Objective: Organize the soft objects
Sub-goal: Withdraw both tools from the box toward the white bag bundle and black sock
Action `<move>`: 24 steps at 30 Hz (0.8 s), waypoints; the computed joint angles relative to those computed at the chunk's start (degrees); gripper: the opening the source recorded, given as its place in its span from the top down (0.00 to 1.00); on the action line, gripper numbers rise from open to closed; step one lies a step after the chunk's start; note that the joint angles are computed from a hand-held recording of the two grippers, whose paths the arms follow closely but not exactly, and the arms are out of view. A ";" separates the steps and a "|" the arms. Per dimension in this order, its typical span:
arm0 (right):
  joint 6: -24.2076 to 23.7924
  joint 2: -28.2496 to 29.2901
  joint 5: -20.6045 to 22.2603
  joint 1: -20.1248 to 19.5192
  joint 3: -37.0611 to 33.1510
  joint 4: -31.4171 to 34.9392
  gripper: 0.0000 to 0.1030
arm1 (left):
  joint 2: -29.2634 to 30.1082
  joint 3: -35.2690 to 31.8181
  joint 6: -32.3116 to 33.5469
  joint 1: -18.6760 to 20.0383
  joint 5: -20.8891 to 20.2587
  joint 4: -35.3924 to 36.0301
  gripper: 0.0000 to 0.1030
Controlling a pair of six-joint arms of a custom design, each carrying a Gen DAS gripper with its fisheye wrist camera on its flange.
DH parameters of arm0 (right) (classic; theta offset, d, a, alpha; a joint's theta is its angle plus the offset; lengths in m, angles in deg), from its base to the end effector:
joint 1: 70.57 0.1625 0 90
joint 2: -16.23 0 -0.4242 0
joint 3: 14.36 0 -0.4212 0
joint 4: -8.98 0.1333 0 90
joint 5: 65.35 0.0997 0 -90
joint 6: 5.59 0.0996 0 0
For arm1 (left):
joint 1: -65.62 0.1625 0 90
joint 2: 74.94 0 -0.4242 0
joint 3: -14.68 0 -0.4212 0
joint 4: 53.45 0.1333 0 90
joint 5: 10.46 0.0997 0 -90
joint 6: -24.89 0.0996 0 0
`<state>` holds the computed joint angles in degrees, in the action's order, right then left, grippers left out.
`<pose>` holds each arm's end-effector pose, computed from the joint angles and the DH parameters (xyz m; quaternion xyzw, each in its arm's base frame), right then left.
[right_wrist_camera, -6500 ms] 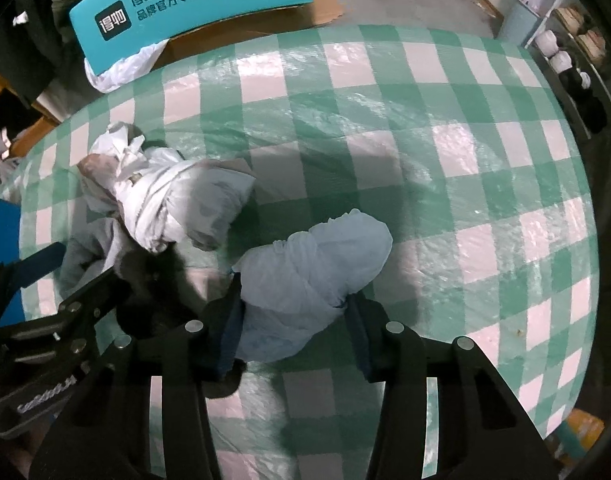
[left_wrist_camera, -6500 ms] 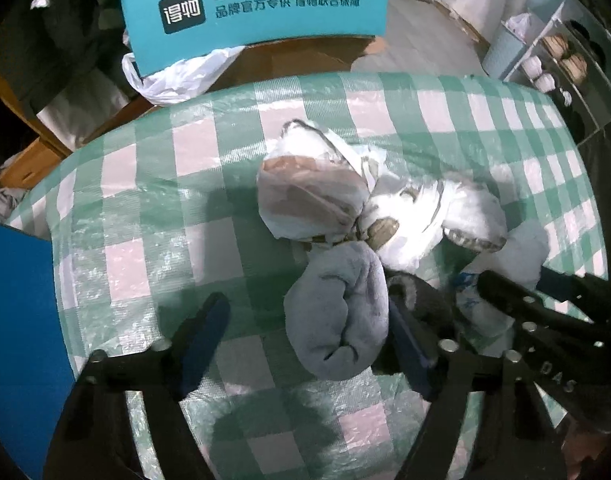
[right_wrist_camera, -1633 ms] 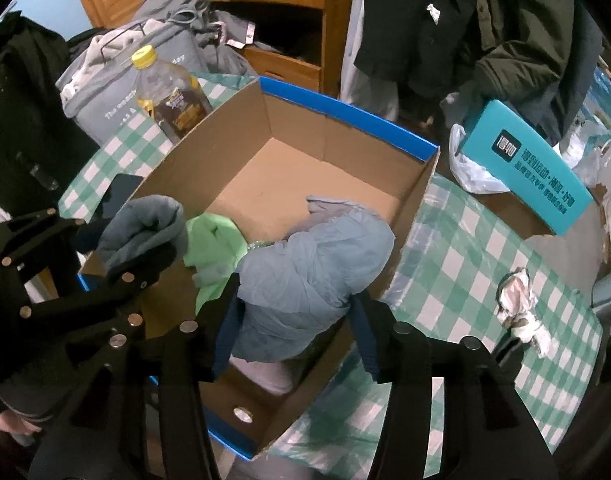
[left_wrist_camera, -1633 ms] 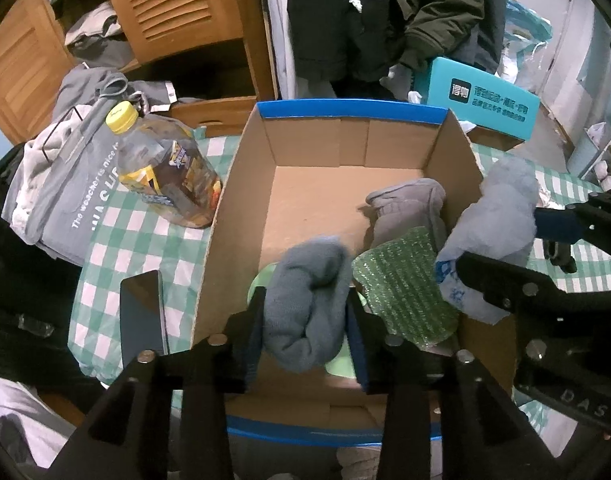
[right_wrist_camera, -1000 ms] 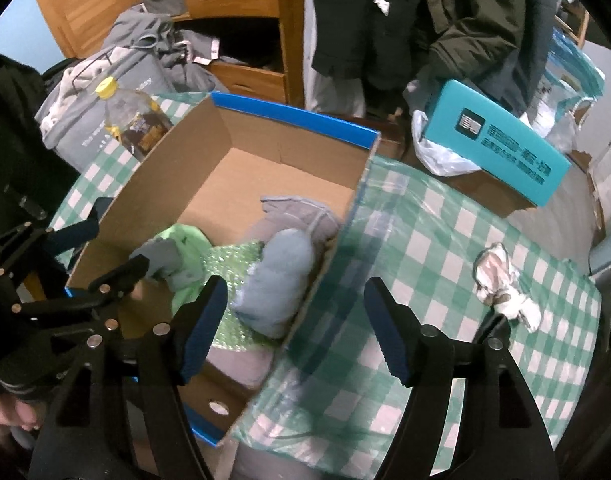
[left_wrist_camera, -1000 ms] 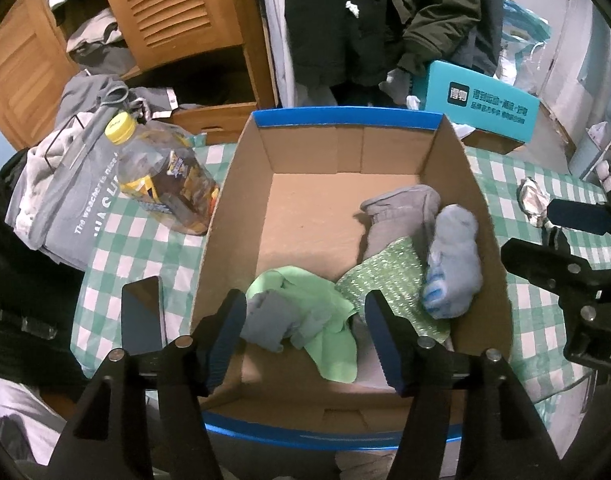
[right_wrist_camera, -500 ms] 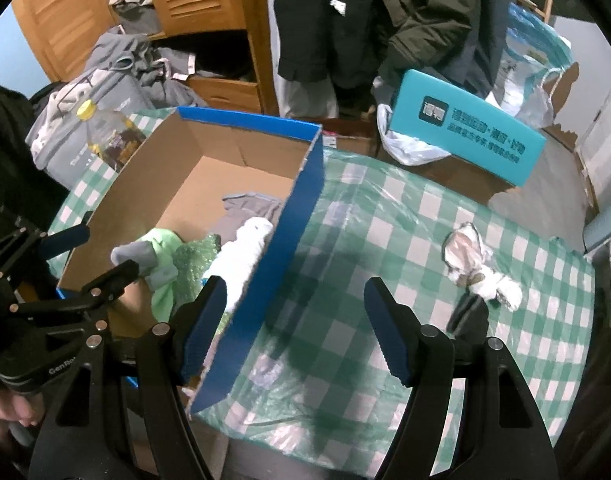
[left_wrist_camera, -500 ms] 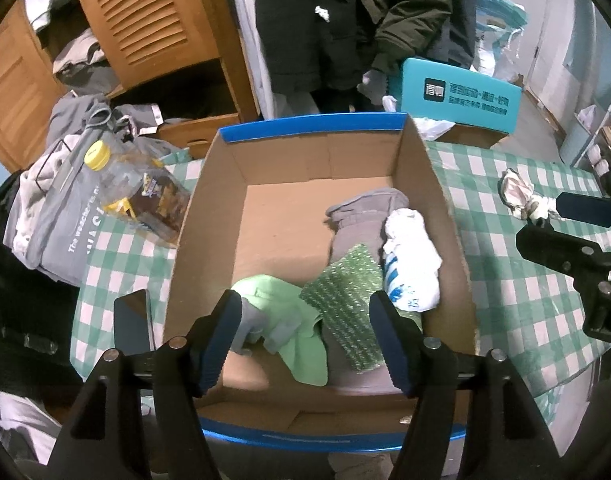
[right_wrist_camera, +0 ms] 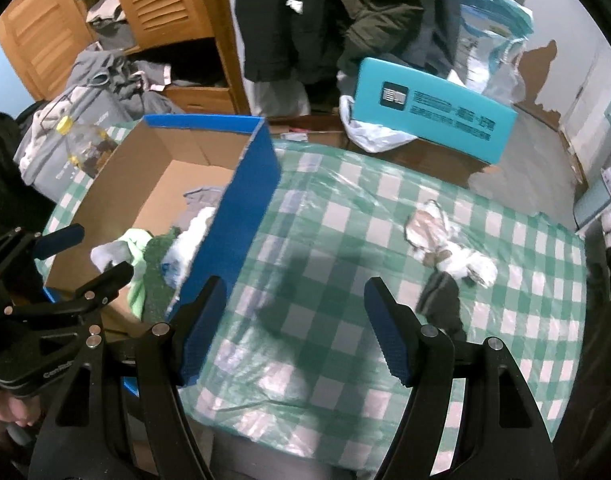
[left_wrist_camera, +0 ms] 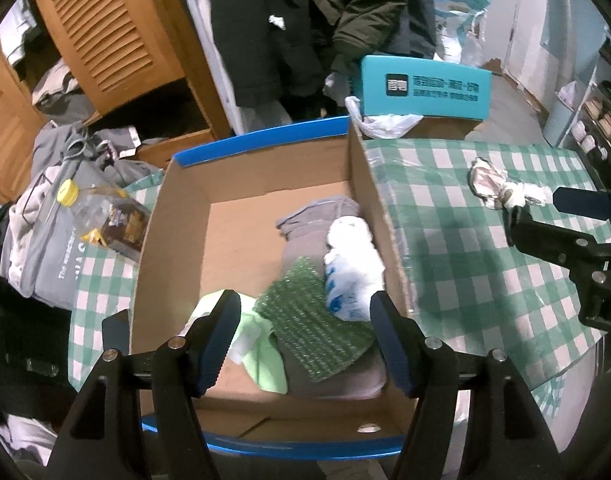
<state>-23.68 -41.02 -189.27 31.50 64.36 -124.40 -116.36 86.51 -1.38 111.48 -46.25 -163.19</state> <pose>0.2317 -0.7121 0.3256 0.1908 -0.9212 0.1665 0.2955 -0.3816 -0.7006 0.1542 0.1795 0.8690 -0.1939 0.4184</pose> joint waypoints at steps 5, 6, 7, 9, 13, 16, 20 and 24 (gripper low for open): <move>0.21 -1.53 -0.24 -0.89 0.98 -0.46 0.30 | 1.57 -1.23 1.09 -0.61 -0.30 0.05 0.32; 0.24 -1.82 -0.33 -1.11 1.16 -0.56 0.30 | 1.99 -1.55 1.46 -0.78 -0.37 -0.04 0.32; 0.27 -2.11 -0.51 -1.29 1.35 -0.74 0.30 | 2.25 -1.77 1.70 -0.87 -0.43 -0.10 0.31; 0.27 -2.69 -0.74 -1.73 1.72 -1.01 0.30 | 2.80 -2.22 2.13 -1.06 -0.64 -0.20 0.31; 0.42 -3.86 -1.03 -2.64 2.36 -1.36 0.30 | 4.34 -3.70 3.00 -1.45 -1.17 0.04 0.30; 0.31 -4.63 -1.43 -3.27 2.78 -1.67 0.30 | 5.57 -4.89 3.58 -1.74 -1.57 0.45 0.30; -0.13 -5.69 -2.03 -4.13 3.52 -2.44 0.30 | 7.00 -6.20 3.99 -2.14 -2.08 1.18 0.30; -0.35 -6.71 -2.07 -5.03 4.19 -2.74 0.30 | 8.20 -7.23 4.42 -2.44 -2.35 1.60 0.30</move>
